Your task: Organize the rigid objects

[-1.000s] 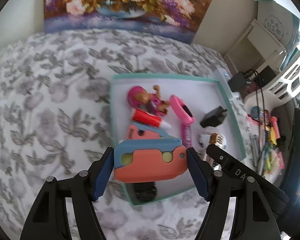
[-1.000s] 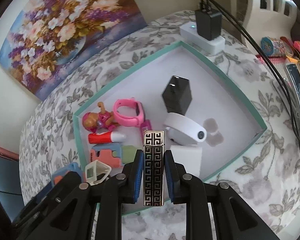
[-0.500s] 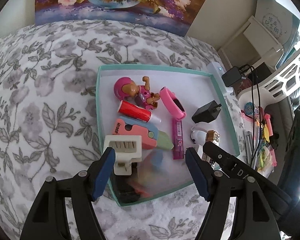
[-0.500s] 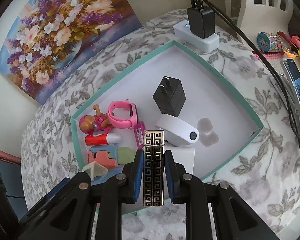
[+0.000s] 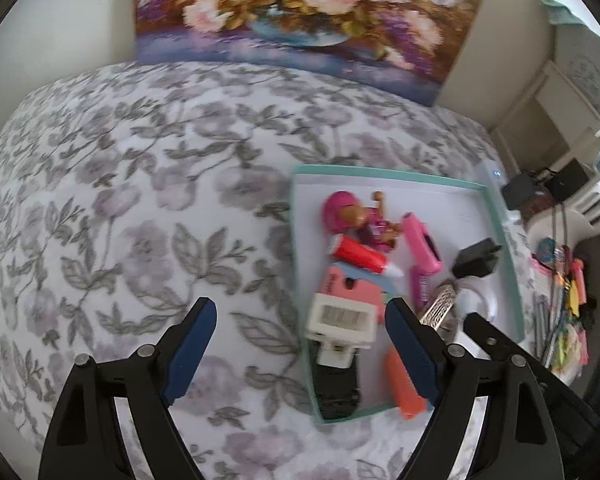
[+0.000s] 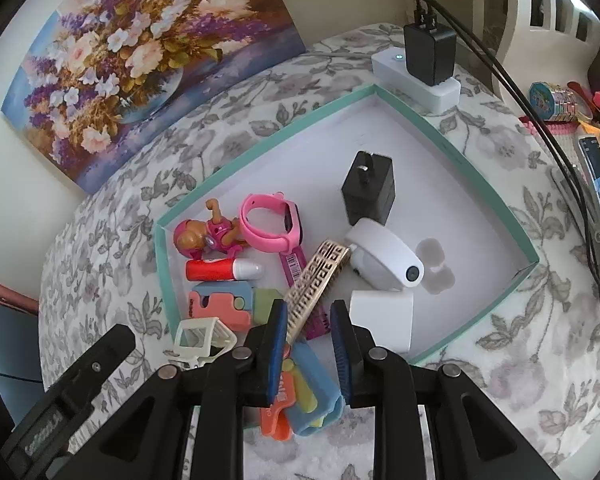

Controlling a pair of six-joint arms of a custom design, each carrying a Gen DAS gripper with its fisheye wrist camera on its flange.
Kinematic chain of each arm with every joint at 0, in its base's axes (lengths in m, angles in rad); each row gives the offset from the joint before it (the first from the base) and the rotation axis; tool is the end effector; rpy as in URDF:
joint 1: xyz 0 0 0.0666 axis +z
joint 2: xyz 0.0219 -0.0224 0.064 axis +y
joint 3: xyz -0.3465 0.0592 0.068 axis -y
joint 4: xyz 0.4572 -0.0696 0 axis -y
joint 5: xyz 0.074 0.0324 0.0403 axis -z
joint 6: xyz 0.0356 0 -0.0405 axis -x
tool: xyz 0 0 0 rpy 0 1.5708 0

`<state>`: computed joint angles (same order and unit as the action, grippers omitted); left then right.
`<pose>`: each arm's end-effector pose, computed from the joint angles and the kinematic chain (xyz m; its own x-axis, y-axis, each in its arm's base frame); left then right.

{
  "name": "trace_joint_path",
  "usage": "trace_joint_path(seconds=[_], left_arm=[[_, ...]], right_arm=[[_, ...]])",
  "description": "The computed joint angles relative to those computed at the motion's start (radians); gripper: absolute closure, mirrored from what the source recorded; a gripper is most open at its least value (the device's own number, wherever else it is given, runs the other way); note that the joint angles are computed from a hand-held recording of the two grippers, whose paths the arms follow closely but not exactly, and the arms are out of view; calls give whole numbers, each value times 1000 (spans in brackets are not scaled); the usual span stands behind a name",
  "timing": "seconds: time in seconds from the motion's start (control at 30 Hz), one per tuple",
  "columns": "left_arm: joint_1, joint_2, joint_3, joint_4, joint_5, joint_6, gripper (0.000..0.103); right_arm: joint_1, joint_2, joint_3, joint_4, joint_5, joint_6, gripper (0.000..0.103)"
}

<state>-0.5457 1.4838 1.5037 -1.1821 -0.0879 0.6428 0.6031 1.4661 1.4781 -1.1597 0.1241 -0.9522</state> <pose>0.4800 -0.2883 0.3903 -0.9199 -0.1400 -0.3663 -0.0802 0.9815 -0.1737 0.4600 0.3109 0.3880 -0.8599 0.3894 -0.3300 0.3097 0.9120 0.2691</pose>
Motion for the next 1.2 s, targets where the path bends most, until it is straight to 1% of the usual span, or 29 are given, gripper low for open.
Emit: trace_joint_path(seconds=[0.07, 0.1, 0.17, 0.2, 0.23, 0.27, 0.3, 0.33, 0.4, 0.43, 0.57, 0.63, 0.7, 0.87, 1.2], left_arm=[[10, -2, -8, -17, -8, 14, 13], [14, -3, -11, -25, -15, 20, 10], [19, -3, -15, -43, -35, 31, 9], [21, -4, -18, -51, -45, 34, 9], [23, -8, -24, -58, -55, 38, 8], [25, -13, -30, -63, -63, 42, 8], [27, -18, -36, -66, -66, 44, 8], [30, -23, -45, -67, -67, 46, 8], [34, -33, -59, -73, -68, 49, 8], [35, -40, -67, -77, -70, 50, 8], [36, -64, -94, -89, -87, 45, 6], [35, -77, -107, -92, -95, 42, 6], [37, -95, -123, -91, -98, 41, 6], [39, -139, -155, -95, -107, 38, 6], [22, -242, -225, -67, -147, -24, 6]], right_arm=[[4, 5, 7, -6, 2, -1, 78], [8, 9, 13, -13, 7, -2, 76], [17, 17, 23, -20, 12, 3, 72], [23, 21, 29, -25, 18, 7, 67], [29, 25, 34, -29, 25, 12, 56], [37, 31, 42, -38, 34, 16, 49], [46, 37, 50, -49, 47, 17, 39], [53, 43, 57, -58, 57, 19, 37], [67, 54, 70, -77, 74, 30, 34], [73, 58, 74, -83, 81, 33, 30], [97, 68, 82, -102, 108, 39, 18], [110, 70, 85, -111, 128, 39, 8], [122, 70, 88, -121, 148, 40, 1], [146, 66, 88, -140, 178, 35, 0], [183, 42, 78, -168, 235, -8, 0]])
